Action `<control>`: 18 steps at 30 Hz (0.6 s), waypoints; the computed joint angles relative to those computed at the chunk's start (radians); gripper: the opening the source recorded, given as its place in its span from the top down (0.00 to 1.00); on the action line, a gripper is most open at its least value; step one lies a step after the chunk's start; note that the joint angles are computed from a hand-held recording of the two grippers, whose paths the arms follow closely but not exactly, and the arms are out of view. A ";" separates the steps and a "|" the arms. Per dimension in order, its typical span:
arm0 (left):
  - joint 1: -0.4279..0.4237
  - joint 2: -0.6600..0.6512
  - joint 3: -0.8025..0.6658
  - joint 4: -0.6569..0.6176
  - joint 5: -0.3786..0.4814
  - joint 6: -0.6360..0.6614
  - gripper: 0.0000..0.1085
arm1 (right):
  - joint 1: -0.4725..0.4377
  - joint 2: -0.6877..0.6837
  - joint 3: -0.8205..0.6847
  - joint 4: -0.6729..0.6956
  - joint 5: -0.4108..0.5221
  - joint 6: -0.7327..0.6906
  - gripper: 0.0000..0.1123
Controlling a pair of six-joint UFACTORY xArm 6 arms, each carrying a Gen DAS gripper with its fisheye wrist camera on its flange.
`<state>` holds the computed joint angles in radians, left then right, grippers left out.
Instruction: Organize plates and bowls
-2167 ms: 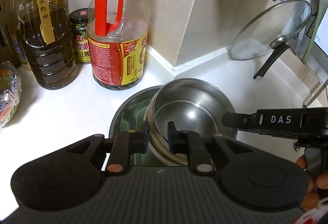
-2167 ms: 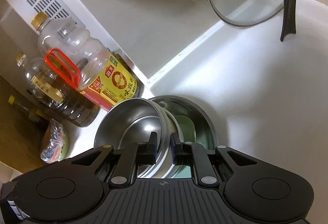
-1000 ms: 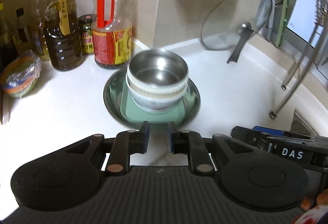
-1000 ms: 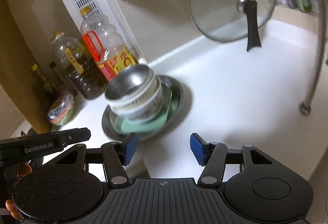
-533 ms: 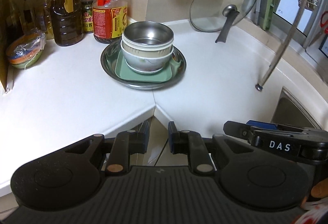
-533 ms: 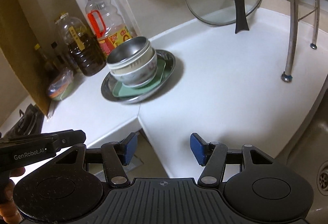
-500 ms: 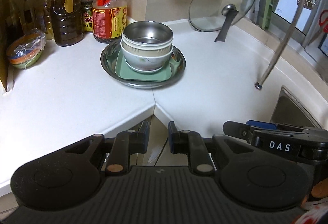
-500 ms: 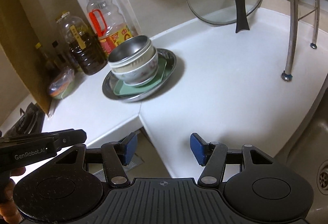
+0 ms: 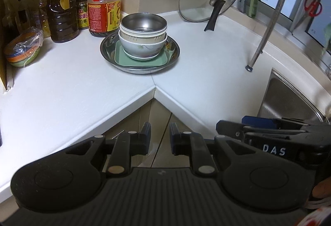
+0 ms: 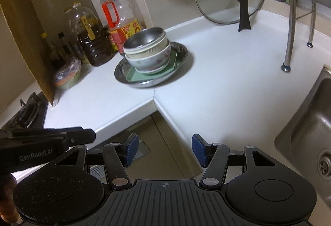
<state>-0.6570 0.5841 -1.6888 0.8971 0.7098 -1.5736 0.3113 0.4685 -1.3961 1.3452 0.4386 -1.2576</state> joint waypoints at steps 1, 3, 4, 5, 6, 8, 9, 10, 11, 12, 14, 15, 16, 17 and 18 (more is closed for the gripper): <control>0.000 -0.017 0.025 0.008 -0.012 -0.003 0.86 | 0.006 -0.009 0.014 0.009 -0.008 -0.001 0.49; -0.001 -0.051 0.073 0.028 -0.028 -0.014 0.86 | 0.020 -0.029 0.041 0.023 -0.027 0.001 0.49; -0.001 -0.064 0.092 0.035 -0.033 -0.017 0.86 | 0.028 -0.039 0.053 0.033 -0.040 -0.001 0.49; 0.000 -0.078 0.113 0.041 -0.040 -0.021 0.86 | 0.037 -0.049 0.066 0.045 -0.053 -0.005 0.49; 0.001 -0.093 0.134 0.046 -0.049 -0.026 0.86 | 0.044 -0.058 0.076 0.055 -0.062 -0.008 0.49; 0.002 -0.116 0.170 0.057 -0.062 -0.036 0.86 | 0.056 -0.075 0.097 0.075 -0.077 -0.022 0.49; 0.002 -0.126 0.185 0.063 -0.069 -0.042 0.86 | 0.063 -0.082 0.107 0.084 -0.085 -0.028 0.49; 0.002 -0.136 0.200 0.070 -0.076 -0.048 0.86 | 0.069 -0.089 0.117 0.091 -0.091 -0.035 0.49; 0.002 -0.144 0.211 0.075 -0.082 -0.052 0.86 | 0.076 -0.096 0.125 0.094 -0.100 -0.035 0.49; 0.002 -0.152 0.223 0.082 -0.090 -0.058 0.86 | 0.082 -0.102 0.133 0.100 -0.108 -0.037 0.49; 0.003 -0.164 0.243 0.094 -0.102 -0.066 0.86 | 0.091 -0.109 0.143 0.110 -0.121 -0.043 0.49; 0.005 -0.170 0.252 0.098 -0.111 -0.068 0.86 | 0.095 -0.112 0.148 0.115 -0.129 -0.044 0.49; 0.005 -0.175 0.260 0.102 -0.116 -0.073 0.86 | 0.098 -0.116 0.151 0.121 -0.133 -0.046 0.49; 0.006 -0.180 0.269 0.105 -0.121 -0.076 0.86 | 0.101 -0.119 0.155 0.129 -0.139 -0.048 0.49; 0.007 -0.184 0.275 0.109 -0.126 -0.079 0.86 | 0.104 -0.123 0.160 0.137 -0.145 -0.052 0.49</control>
<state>-0.6500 0.3996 -1.4137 1.0062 0.5835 -1.6522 0.4157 0.3454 -1.2360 1.4818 0.2937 -1.3100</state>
